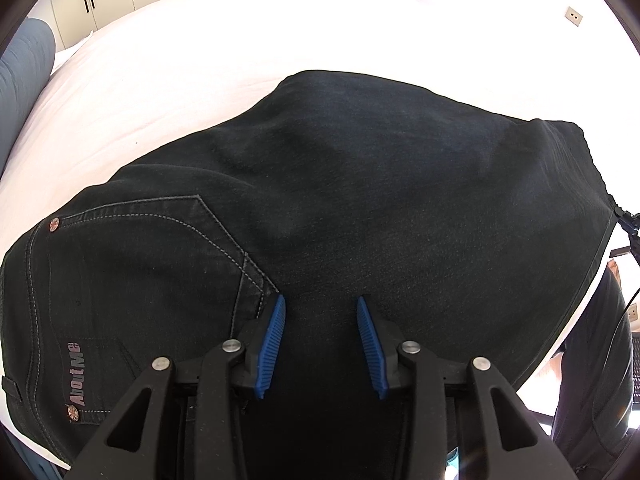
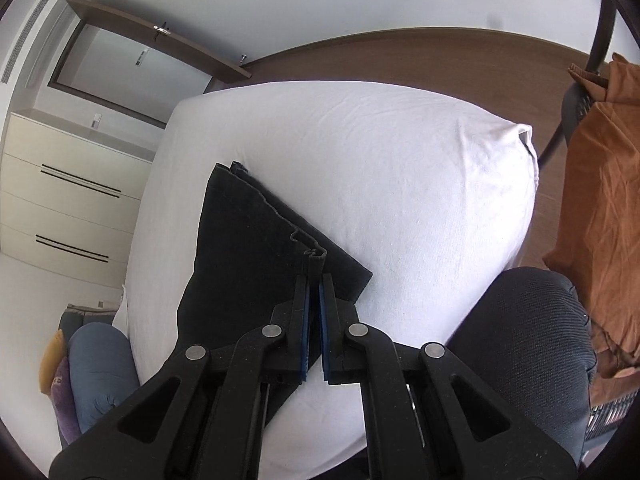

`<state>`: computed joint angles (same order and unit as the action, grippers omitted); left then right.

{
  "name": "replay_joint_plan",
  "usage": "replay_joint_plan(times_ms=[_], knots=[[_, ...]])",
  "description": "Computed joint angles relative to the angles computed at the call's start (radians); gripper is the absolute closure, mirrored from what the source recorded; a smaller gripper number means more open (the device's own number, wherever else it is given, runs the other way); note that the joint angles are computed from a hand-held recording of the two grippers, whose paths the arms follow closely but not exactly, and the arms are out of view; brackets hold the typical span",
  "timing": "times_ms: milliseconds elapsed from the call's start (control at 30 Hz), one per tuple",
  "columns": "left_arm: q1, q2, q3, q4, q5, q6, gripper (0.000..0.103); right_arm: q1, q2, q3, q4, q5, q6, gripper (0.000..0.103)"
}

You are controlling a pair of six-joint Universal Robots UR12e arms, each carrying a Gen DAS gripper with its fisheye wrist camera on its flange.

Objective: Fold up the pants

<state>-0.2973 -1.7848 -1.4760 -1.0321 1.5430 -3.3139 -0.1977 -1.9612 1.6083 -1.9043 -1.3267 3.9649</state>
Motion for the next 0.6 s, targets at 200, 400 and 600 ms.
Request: replay_joint_plan(times_ms=[200, 400, 600], knots=[[0.003, 0.002, -0.008, 0.024, -0.008, 0.004, 0.047, 0.051, 0.044, -0.021, -0.034, -0.058, 0.018, 0.1], [0.001, 0.002, -0.021, 0.066, -0.013, 0.014, 0.037, 0.046, 0.035, 0.025, -0.051, -0.063, 0.024, 0.1], [0.006, 0.022, -0.064, 0.124, -0.019, 0.003, 0.037, 0.028, 0.02, 0.068, -0.092, -0.044, 0.023, 0.1]])
